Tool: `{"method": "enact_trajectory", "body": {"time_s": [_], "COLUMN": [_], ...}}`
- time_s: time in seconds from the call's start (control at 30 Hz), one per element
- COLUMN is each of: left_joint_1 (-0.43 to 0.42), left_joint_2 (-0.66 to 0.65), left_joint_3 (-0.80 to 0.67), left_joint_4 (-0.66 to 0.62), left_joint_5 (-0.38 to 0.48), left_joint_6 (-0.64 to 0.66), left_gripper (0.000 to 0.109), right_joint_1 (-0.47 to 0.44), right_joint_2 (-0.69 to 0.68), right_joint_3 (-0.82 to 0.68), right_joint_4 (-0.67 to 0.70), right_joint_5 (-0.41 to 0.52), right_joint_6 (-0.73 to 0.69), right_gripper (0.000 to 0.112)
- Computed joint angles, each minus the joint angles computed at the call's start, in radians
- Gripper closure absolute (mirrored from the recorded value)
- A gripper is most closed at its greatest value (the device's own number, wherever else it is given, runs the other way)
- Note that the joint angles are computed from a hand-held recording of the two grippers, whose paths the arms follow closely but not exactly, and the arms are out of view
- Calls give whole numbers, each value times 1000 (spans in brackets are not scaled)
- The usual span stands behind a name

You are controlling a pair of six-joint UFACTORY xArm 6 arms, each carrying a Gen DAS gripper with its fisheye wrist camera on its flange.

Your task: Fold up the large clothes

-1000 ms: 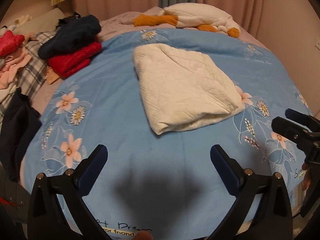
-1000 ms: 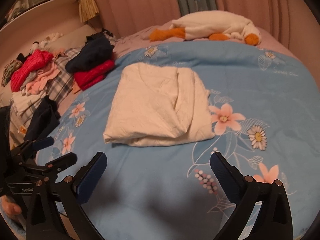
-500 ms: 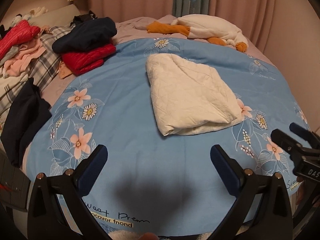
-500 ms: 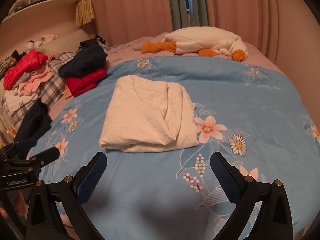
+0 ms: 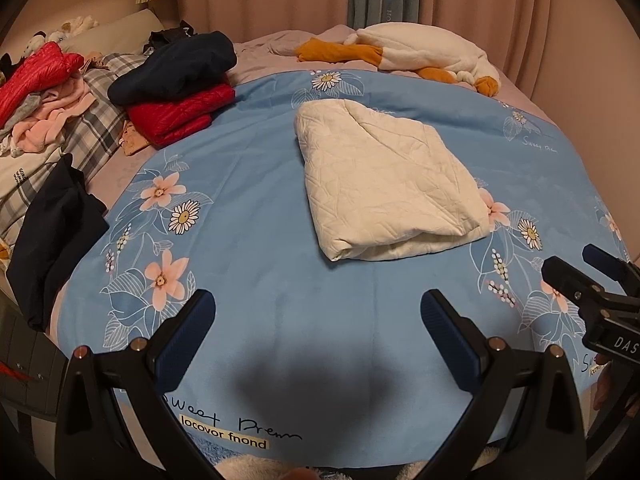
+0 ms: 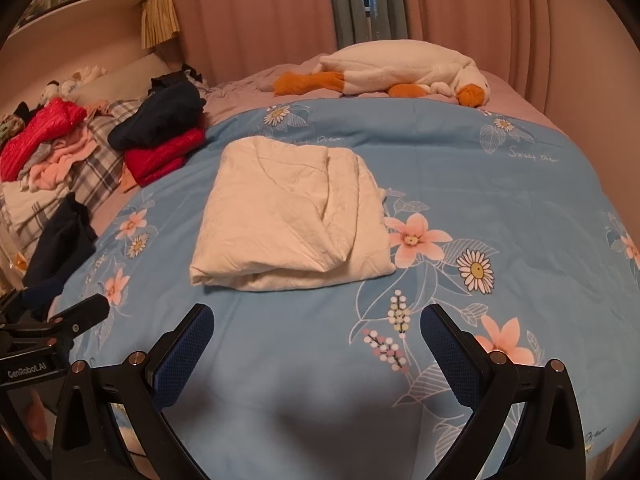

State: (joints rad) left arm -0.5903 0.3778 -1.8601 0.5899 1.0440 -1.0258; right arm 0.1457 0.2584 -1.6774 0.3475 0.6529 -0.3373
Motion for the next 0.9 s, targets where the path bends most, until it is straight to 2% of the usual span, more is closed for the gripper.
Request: {"method": "enact_trajectory", "body": {"time_s": [0.9], "left_joint_1": [-17], "left_joint_2": [12], "left_joint_3": [-20], "left_joint_4": [1], "left_joint_5": [5], "left_joint_6": [15], "left_gripper": [6], "right_joint_1": [-5], "right_joint_2": [-7], "right_joint_3": [14], "right_joint_4": [-5], "right_joint_5": [-2], "right_joint_6": [-13], "right_gripper": [10]}}
